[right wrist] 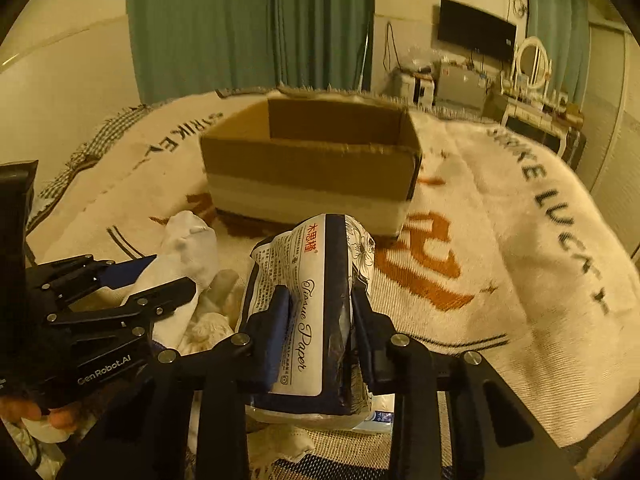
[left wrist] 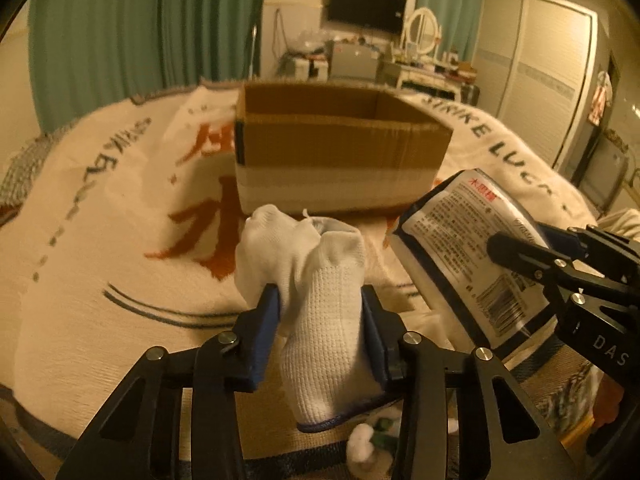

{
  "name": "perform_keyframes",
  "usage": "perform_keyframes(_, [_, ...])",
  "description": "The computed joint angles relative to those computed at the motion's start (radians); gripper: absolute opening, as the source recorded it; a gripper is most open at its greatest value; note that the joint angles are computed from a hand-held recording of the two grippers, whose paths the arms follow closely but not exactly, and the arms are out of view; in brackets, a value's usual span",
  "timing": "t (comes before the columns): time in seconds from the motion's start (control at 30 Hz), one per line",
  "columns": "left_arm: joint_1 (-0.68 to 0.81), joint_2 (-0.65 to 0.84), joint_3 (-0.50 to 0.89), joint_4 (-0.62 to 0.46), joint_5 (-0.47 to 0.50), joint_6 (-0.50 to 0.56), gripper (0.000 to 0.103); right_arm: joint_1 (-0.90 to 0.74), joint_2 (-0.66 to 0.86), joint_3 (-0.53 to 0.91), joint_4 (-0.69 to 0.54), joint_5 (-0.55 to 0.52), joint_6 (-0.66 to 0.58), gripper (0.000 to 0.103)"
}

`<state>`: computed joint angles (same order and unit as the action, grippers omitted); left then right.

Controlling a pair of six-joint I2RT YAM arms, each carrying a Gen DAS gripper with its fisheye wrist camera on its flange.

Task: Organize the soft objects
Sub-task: 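Grasp the white sock with the left tool while the right tool grasps the tissue-paper pack, then lower the sock and tissue pack into the box and open both tools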

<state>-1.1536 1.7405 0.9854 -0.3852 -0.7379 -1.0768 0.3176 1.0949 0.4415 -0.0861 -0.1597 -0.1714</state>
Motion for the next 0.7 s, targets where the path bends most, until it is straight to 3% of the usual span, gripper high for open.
perform_keyframes(0.17, [-0.009, -0.069, 0.035, -0.061, -0.064, 0.046, 0.039, -0.006, -0.108, 0.051, -0.085, -0.024, -0.009, 0.03])
perform_keyframes(0.33, [0.053, -0.155, 0.06, -0.012, -0.062, 0.186, 0.039, -0.045, -0.086, 0.188, -0.116, -0.075, -0.018, 0.03])
perform_keyframes(0.5, [0.19, -0.189, 0.099, 0.091, 0.06, 0.361, 0.039, -0.059, 0.079, 0.404, -0.098, -0.099, -0.014, 0.03])
perform_keyframes(0.7, [0.366, -0.133, 0.178, 0.162, 0.227, 0.463, 0.039, -0.06, 0.356, 0.659, -0.07, -0.11, 0.016, 0.03])
